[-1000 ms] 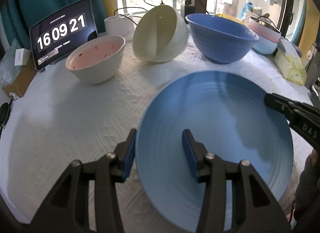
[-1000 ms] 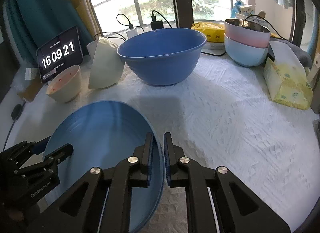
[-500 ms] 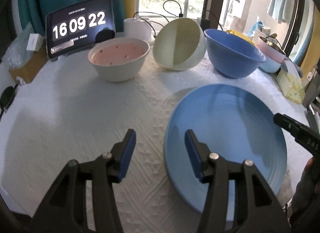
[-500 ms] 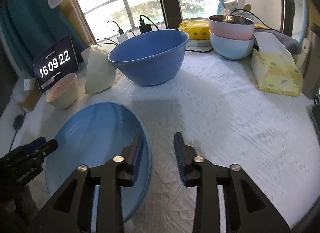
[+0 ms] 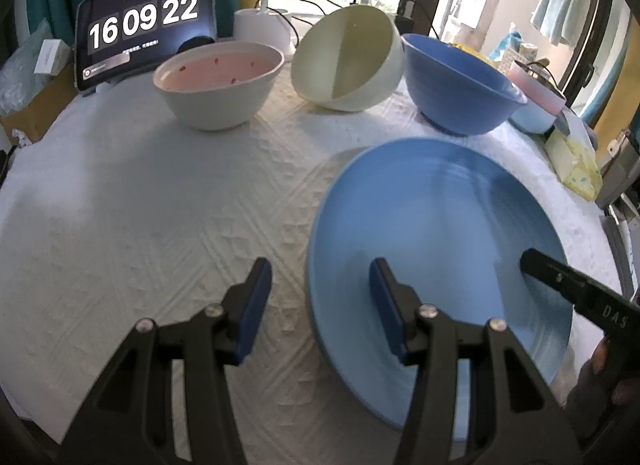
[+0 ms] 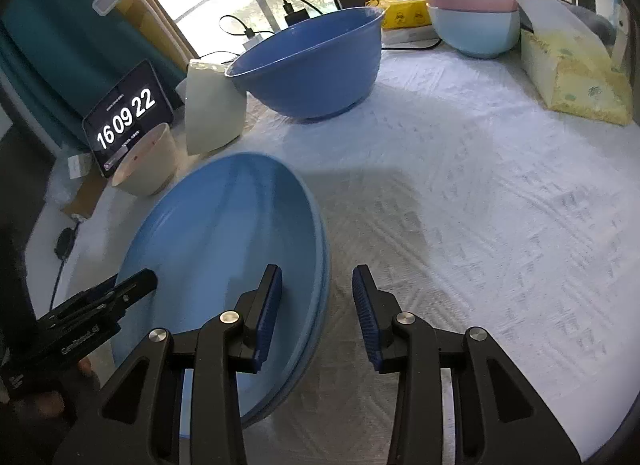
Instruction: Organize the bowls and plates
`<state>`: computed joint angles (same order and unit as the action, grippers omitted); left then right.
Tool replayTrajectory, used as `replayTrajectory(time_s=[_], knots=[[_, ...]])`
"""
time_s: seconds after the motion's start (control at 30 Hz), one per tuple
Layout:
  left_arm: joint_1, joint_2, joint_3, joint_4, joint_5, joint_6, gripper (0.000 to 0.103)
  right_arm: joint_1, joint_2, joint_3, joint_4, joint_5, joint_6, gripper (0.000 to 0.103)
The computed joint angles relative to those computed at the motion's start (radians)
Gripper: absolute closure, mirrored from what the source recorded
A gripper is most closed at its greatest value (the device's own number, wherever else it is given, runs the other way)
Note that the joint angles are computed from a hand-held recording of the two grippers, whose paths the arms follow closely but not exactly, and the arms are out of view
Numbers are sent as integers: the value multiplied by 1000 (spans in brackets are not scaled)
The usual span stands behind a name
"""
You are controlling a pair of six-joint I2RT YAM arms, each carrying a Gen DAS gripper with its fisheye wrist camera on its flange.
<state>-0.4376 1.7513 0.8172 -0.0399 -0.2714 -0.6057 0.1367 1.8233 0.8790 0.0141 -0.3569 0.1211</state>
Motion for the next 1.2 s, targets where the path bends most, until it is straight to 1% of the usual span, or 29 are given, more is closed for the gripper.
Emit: replayTrajectory(time_s=[0.1,0.13,0.2,0.23,0.27,0.5,0.87,1.2], knots=[[15,-4,-14,25,40,-16,50,7,2,-5,5,-26,-1,64],[17,-5,-18,34,53,-15,50,12,-2,-14,18,-15,3,64],[8,-6,-22,45,55,-8,52,10,-3,-20,28,-17,9,64],[1,-6,-23,55,63,0,56,8,-3,-21,29,-20,7,64],[-11,-5,-18,50,48,-1,57,7,-2,-21,29,-20,6,64],[-5,-10,-14,34,62,-5,60,20,-8,-18,21,9,14,65],[22,-68,-64,63,61,20,61,61,-37,-9,12,54,19,65],[106,-165,-164,109,77,37,61,159,-29,69,-35,100,35,65]])
